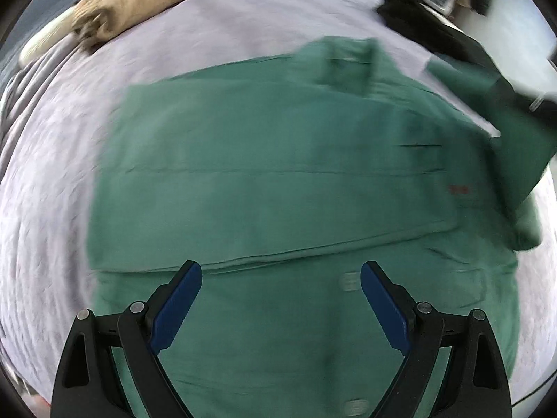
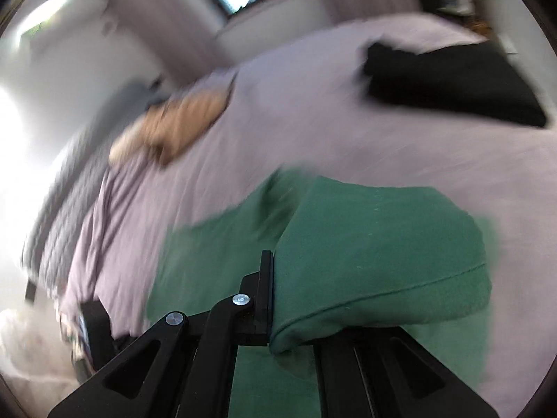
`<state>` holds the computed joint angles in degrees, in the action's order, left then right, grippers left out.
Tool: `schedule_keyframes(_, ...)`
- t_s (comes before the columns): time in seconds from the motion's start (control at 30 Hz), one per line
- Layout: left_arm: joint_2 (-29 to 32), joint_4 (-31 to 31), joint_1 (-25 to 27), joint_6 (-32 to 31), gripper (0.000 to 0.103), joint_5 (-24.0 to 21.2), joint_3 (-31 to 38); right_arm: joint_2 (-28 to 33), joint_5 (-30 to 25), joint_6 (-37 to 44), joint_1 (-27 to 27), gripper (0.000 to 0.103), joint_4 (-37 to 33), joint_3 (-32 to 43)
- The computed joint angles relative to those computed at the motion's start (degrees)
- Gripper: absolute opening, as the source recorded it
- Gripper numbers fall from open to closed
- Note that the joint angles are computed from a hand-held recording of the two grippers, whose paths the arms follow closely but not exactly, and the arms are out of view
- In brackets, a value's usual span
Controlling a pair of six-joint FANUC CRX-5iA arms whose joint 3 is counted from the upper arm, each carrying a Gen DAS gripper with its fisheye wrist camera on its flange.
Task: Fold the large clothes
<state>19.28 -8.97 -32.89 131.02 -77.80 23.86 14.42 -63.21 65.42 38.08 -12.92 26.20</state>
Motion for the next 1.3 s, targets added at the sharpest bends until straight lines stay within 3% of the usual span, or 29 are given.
schedule_keyframes(0.13, -3.8, 0.1, 2.2, -0.1, 0.093, 2.1, -6.5, 7.9, -5.8, -2.3, 3.8, 0.007, 1.7, 2.6)
schedule_keyframes(0.23, -6.9, 0.6, 3.6, -0.6, 0.093, 4.8, -11.1, 7.4, -5.8, -7.7, 3.6, 0.015, 0.6, -0.1)
schedule_keyframes(0.27, -7.6, 0.7, 4.0, -0.7, 0.093, 5.4, -12.1, 5.9, -4.3, -8.7, 2.9, 0.030, -1.5, -1.7)
schedule_keyframes(0.3, -8.6, 0.9, 4.4, -0.9, 0.093, 5.9, -13.2, 3.9, -2.8, -10.7, 2.5, 0.058, -2.1, -3.8)
schedule_keyframes(0.33, -9.3, 1.1, 4.7, -1.0, 0.093, 6.4, -14.0, 1.6, -0.5, -13.3, 2.6, 0.068, -1.3, -6.6)
schedule_keyframes(0.37, -10.3, 1.5, 5.2, -0.8, 0.093, 7.0, -15.1, -0.9, 2.6, -16.7, 2.8, 0.071, 0.3, -9.8)
schedule_keyframes(0.4, -11.1, 1.7, 5.4, -0.6, 0.093, 7.4, -15.8, -2.8, 4.5, -20.5, 2.9, 0.065, 2.0, -12.1)
schedule_keyframes(0.43, -11.9, 1.8, 5.7, -0.6, 0.093, 7.7, -16.5, -3.7, 5.9, -23.6, 3.1, 0.052, 3.3, -13.5)
schedule_keyframes(0.47, -13.1, 1.7, 5.8, -0.5, 0.093, 7.7, -17.2, -3.8, 6.3, -25.1, 2.7, 0.016, 3.5, -13.6)
schedule_keyframes(0.5, -13.7, 1.4, 6.0, -0.6, 0.093, 7.8, -17.7, -2.9, 5.3, -25.5, 2.4, 0.012, 3.8, -12.0)
schedule_keyframes(0.63, -16.3, -0.4, 6.3, 0.0, 0.093, 7.3, -19.2, 3.5, 2.0, -17.5, 6.0, 0.012, 9.4, -2.5)
schedule_keyframes(0.73, -17.3, -1.2, 7.1, 1.1, 0.093, 7.1, -20.1, 9.7, -4.7, -9.0, 10.7, 0.020, 14.2, 5.8)
schedule_keyframes(0.77, -17.3, -1.3, 7.6, 1.5, 0.093, 6.7, -20.3, 11.0, -6.7, -7.0, 11.6, 0.035, 14.1, 7.6)
schedule_keyframes(0.8, -17.6, -1.2, 8.0, 1.6, 0.093, 6.4, -20.7, 12.9, -9.4, -3.8, 12.3, 0.057, 12.6, 10.2)
schedule_keyframes(0.83, -18.0, -1.1, 8.4, 1.8, 0.093, 6.2, -21.2, 14.2, -11.3, -1.8, 12.7, 0.063, 11.6, 12.1)
schedule_keyframes(1.0, -18.4, 0.8, 9.7, -0.1, 0.093, 8.0, -22.0, 9.9, -11.4, -0.1, 13.6, 0.064, 9.5, 6.3)
schedule_keyframes(1.2, -14.6, 12.5, 13.0, -8.8, 0.093, 17.1, -21.9, -1.1, -9.0, -9.7, 5.7, 0.064, 3.7, -6.3)
schedule_keyframes(1.3, -9.9, 18.9, 14.3, -13.8, 0.093, 20.3, -19.8, -6.6, -5.8, -16.3, 2.6, 0.064, 6.9, -13.3)
